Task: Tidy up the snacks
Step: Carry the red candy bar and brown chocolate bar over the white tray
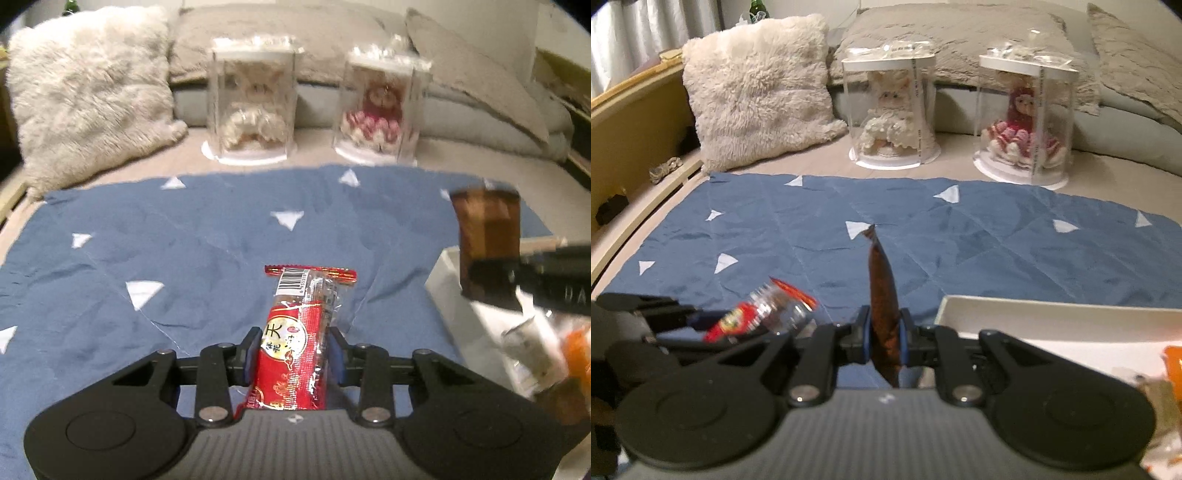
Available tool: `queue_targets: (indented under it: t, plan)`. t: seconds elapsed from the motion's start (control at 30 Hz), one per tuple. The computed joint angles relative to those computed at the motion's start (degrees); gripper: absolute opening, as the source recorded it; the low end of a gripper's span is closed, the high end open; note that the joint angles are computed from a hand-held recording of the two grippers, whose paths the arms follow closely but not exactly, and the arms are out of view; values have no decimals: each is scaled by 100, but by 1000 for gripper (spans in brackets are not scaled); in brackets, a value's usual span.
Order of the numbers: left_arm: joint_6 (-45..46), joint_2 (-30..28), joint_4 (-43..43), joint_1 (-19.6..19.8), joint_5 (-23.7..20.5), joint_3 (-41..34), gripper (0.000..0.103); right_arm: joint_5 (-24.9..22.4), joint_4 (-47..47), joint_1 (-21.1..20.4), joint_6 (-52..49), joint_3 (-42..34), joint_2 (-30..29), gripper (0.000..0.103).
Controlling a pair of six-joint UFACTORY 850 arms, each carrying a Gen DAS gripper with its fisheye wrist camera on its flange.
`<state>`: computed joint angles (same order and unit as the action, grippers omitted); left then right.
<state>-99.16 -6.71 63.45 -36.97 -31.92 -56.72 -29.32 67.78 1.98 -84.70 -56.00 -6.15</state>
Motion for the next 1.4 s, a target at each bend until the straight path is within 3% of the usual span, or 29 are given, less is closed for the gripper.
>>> queue_targets:
  t: [0.3, 0.63, 1.07, 1.4]
  plan:
    - [-459, 31, 93, -582, -736, -465, 39, -589, -276, -707, 173, 64, 405, 17]
    - [-1034, -307, 297, -1111, -1123, -1101, 39, -1147, -341, -1576, 87, 116, 748, 17]
    - [-818, -1313, 96, -1321, -851, -2207, 39, -1628, -380, -2444, 86, -64, 641, 17]
    - [236, -2072, -205, -1073, -146, -2835, 40, -1425, -891, -2467, 588, -228, 253, 17]
